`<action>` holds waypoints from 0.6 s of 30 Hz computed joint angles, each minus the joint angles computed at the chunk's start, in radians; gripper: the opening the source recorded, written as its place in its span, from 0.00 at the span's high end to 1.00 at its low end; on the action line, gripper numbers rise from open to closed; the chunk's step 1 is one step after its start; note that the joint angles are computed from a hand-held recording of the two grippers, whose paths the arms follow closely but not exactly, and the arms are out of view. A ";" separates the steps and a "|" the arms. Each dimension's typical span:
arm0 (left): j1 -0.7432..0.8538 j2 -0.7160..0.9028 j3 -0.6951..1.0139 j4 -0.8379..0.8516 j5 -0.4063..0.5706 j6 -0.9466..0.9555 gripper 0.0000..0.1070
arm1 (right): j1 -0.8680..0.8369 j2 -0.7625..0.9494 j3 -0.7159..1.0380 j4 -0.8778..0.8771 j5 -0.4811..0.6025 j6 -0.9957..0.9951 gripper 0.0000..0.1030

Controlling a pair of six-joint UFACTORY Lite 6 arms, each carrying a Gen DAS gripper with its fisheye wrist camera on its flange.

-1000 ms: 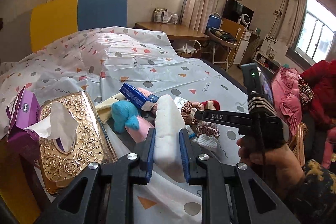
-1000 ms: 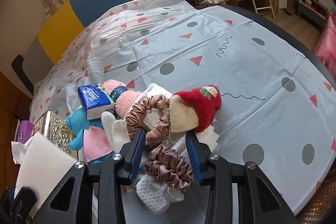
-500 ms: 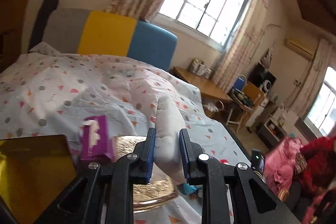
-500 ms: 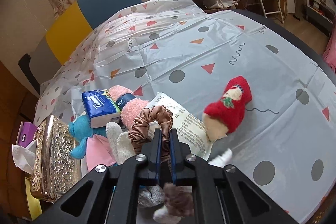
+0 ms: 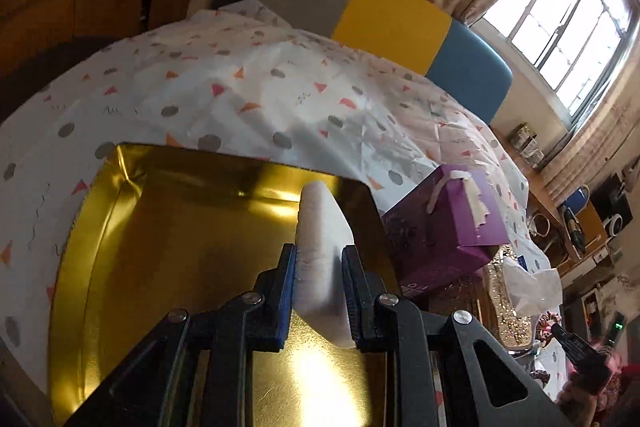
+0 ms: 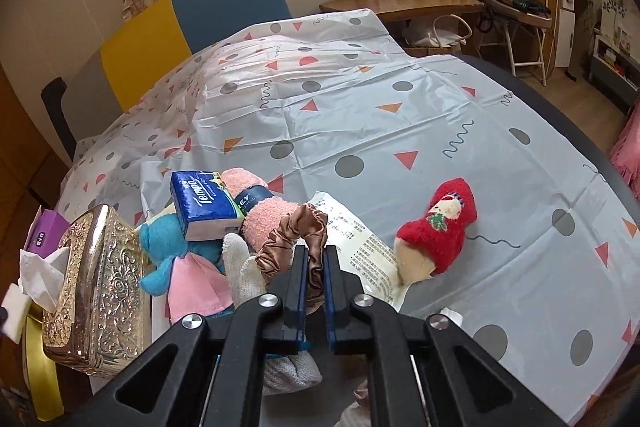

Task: Organize soft objects
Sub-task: 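Carry the white sponge into the gold tray and open the left gripper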

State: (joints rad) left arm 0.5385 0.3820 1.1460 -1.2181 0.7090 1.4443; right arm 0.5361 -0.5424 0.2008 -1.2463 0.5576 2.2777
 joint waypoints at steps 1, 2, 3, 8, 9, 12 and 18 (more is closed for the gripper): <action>-0.012 0.018 0.009 0.001 -0.014 -0.008 0.78 | 0.003 0.006 0.003 -0.005 0.003 0.003 0.94; -0.029 0.037 0.025 0.003 -0.021 -0.020 0.78 | 0.011 0.010 0.006 -0.005 0.010 0.003 0.94; -0.048 0.047 0.036 0.000 -0.034 -0.027 0.77 | 0.014 0.015 0.010 -0.006 0.014 0.000 0.94; -0.130 0.122 0.101 -0.004 -0.127 -0.079 0.55 | 0.044 0.024 0.027 -0.019 0.048 0.000 0.94; -0.139 0.122 0.090 -0.021 -0.151 -0.068 0.47 | 0.046 0.023 0.030 -0.021 0.051 -0.002 0.94; -0.144 0.103 0.052 -0.039 -0.190 -0.038 0.39 | 0.057 0.028 0.037 -0.025 0.063 -0.004 0.94; -0.102 -0.029 -0.131 -0.106 -0.227 0.120 0.33 | 0.079 0.008 0.044 -0.029 0.089 -0.011 0.94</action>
